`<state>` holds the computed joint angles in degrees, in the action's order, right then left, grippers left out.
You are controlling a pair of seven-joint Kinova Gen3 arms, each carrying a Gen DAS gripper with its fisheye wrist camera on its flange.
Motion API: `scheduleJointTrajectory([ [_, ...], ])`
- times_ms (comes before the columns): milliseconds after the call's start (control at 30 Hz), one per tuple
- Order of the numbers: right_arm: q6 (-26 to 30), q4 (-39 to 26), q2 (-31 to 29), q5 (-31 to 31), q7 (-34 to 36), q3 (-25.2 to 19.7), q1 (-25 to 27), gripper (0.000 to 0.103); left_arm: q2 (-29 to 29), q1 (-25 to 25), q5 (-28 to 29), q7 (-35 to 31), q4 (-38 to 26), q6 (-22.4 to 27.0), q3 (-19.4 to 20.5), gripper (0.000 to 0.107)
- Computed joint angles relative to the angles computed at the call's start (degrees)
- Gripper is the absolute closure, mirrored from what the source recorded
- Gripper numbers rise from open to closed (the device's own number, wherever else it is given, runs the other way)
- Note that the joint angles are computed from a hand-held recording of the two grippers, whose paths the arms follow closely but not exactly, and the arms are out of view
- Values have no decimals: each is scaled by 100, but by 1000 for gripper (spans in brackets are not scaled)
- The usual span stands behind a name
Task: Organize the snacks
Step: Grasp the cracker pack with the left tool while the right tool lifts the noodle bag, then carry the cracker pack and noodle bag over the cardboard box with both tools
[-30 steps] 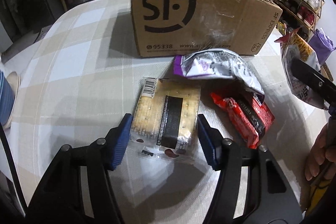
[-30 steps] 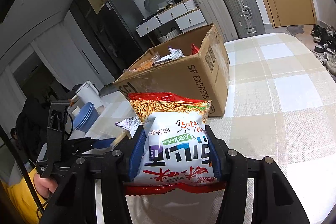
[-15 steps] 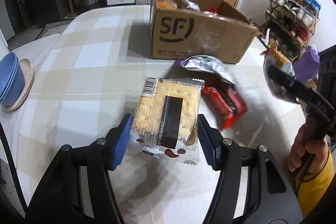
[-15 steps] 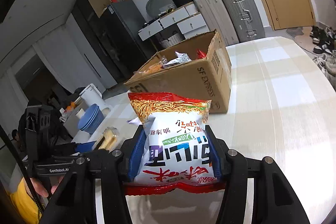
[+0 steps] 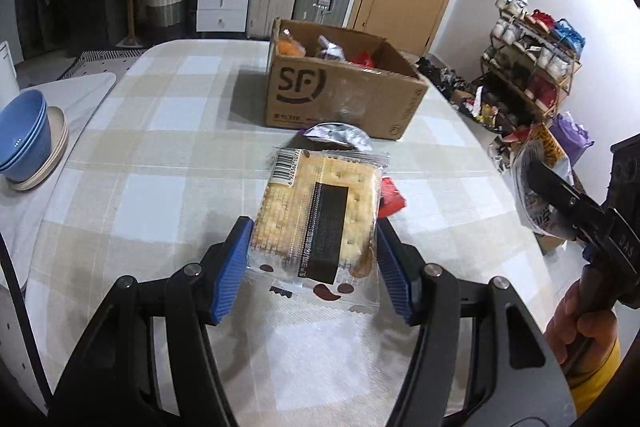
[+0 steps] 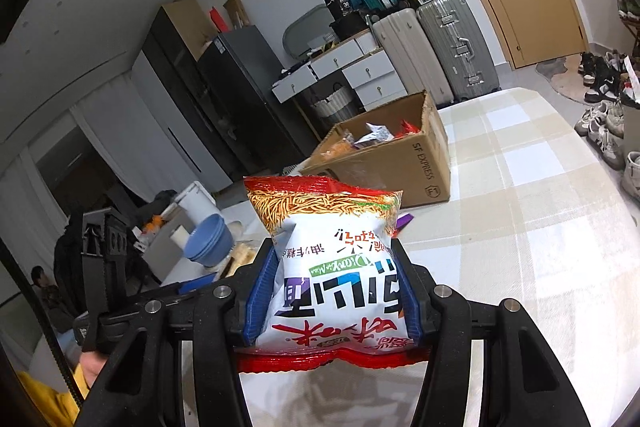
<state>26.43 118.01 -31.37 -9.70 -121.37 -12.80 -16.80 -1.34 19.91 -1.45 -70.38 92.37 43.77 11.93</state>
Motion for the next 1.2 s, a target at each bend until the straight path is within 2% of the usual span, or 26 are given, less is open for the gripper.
scheduleJointTrajectory([
  [333, 318, -206, -80, 48, -300, -420, 102, 49, -455, 10, 286, -143, 271, 33, 61, 49],
  [900, 356, -255, 105, 124, -321, -368, -42, 49, -515, -63, 443, -251, 335, 39, 88, 49],
  [1200, 338, -351, 254, 140, -162, -188, -141, 49, -245, -46, 331, -232, 146, 49, 94, 49],
])
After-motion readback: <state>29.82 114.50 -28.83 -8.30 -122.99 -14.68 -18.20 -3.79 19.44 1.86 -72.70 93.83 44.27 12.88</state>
